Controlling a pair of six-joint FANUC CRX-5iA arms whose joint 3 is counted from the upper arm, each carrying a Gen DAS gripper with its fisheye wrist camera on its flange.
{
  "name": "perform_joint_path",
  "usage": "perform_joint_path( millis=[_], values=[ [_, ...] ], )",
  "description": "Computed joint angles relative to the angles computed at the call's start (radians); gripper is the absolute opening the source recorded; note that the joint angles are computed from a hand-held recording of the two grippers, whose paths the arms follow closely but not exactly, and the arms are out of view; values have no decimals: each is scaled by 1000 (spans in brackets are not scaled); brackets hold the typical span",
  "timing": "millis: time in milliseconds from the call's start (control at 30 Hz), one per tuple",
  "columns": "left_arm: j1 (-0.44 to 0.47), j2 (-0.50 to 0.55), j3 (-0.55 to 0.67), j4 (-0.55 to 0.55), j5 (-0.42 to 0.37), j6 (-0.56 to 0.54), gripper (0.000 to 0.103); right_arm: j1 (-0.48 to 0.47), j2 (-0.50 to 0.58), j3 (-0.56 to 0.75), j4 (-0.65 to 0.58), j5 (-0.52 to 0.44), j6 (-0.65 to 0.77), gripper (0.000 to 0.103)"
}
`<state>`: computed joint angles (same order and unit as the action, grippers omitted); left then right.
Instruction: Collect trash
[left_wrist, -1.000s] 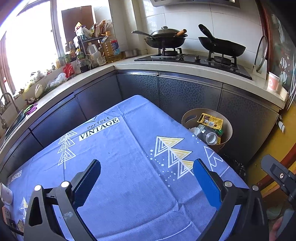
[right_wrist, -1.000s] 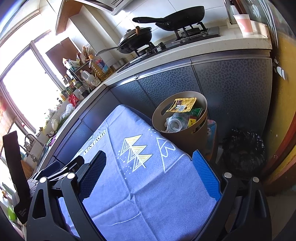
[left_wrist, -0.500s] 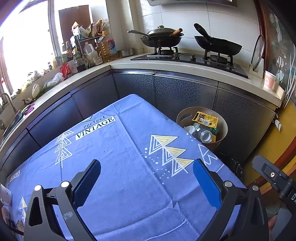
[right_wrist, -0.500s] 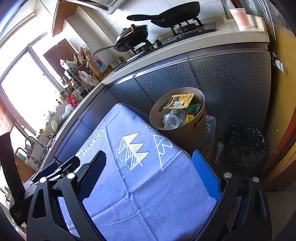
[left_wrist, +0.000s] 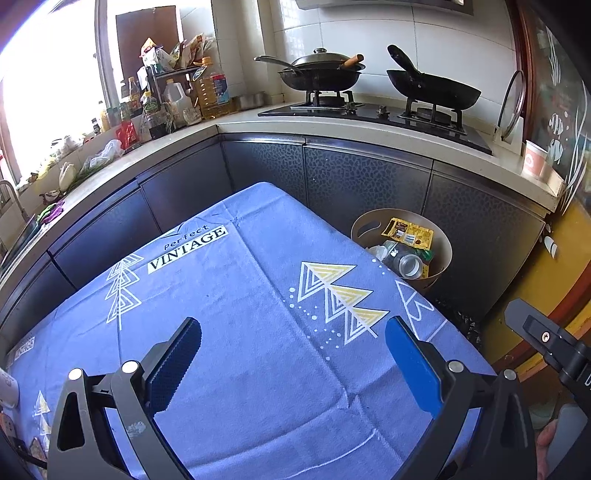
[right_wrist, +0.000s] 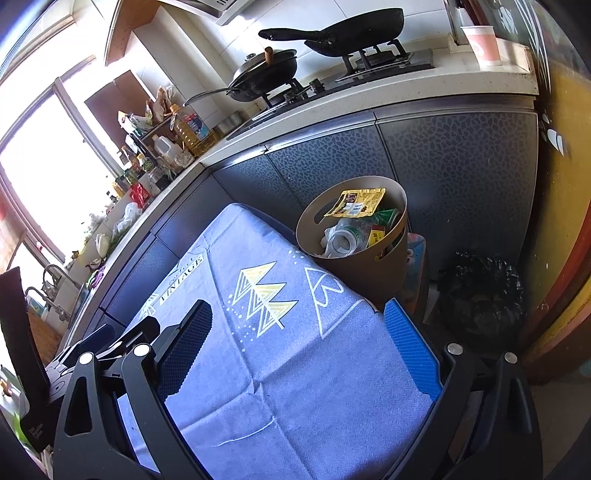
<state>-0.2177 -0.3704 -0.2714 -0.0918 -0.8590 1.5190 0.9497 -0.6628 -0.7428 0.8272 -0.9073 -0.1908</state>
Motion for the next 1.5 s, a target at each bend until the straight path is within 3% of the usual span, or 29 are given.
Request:
perform_joint_path(
  millis=[300,1500],
  values=[
    [32,2,-18,35,1,-36,99,9,16,8,0,-7,10,93],
    [20,-2,-24,12,-3,-38,99,-7,17,12,-25,13,22,93]
  ],
)
